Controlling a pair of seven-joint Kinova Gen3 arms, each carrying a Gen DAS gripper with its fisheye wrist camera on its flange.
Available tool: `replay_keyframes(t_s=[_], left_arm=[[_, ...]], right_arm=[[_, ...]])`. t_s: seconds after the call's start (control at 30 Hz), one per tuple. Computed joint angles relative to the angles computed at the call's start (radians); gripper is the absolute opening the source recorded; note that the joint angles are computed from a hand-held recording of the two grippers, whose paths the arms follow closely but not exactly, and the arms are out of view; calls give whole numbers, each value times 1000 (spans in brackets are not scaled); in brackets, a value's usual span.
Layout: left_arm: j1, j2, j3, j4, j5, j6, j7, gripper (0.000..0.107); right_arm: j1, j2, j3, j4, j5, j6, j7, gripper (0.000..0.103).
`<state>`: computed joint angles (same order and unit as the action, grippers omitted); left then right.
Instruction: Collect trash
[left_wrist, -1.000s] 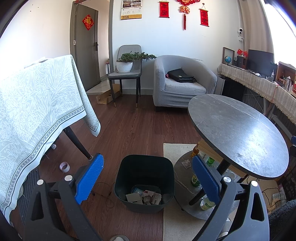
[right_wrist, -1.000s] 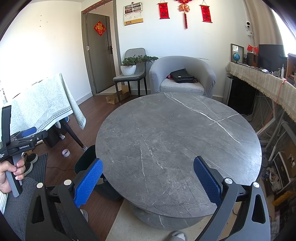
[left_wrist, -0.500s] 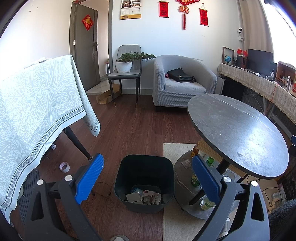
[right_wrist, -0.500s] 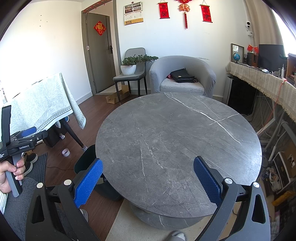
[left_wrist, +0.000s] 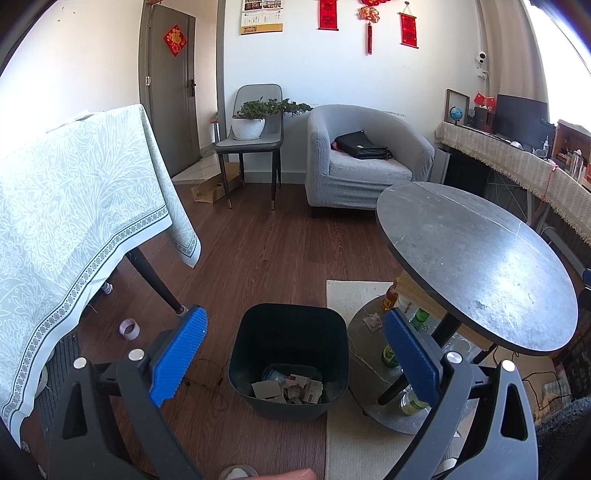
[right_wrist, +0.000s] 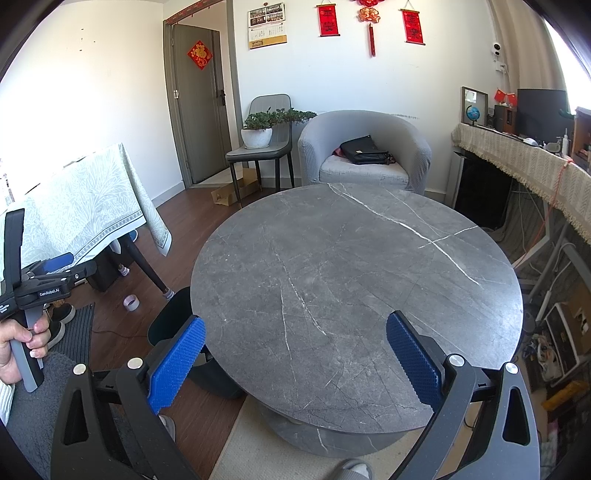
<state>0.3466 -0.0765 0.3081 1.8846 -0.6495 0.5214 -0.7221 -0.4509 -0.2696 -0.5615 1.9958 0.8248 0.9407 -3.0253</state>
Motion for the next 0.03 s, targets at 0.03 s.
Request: replay_keyframes(t_s=[0.03], left_arm=[[0,0,0,0,-1,1,1,98]], right_arm=[[0,0,0,1,0,-1,-1,99]])
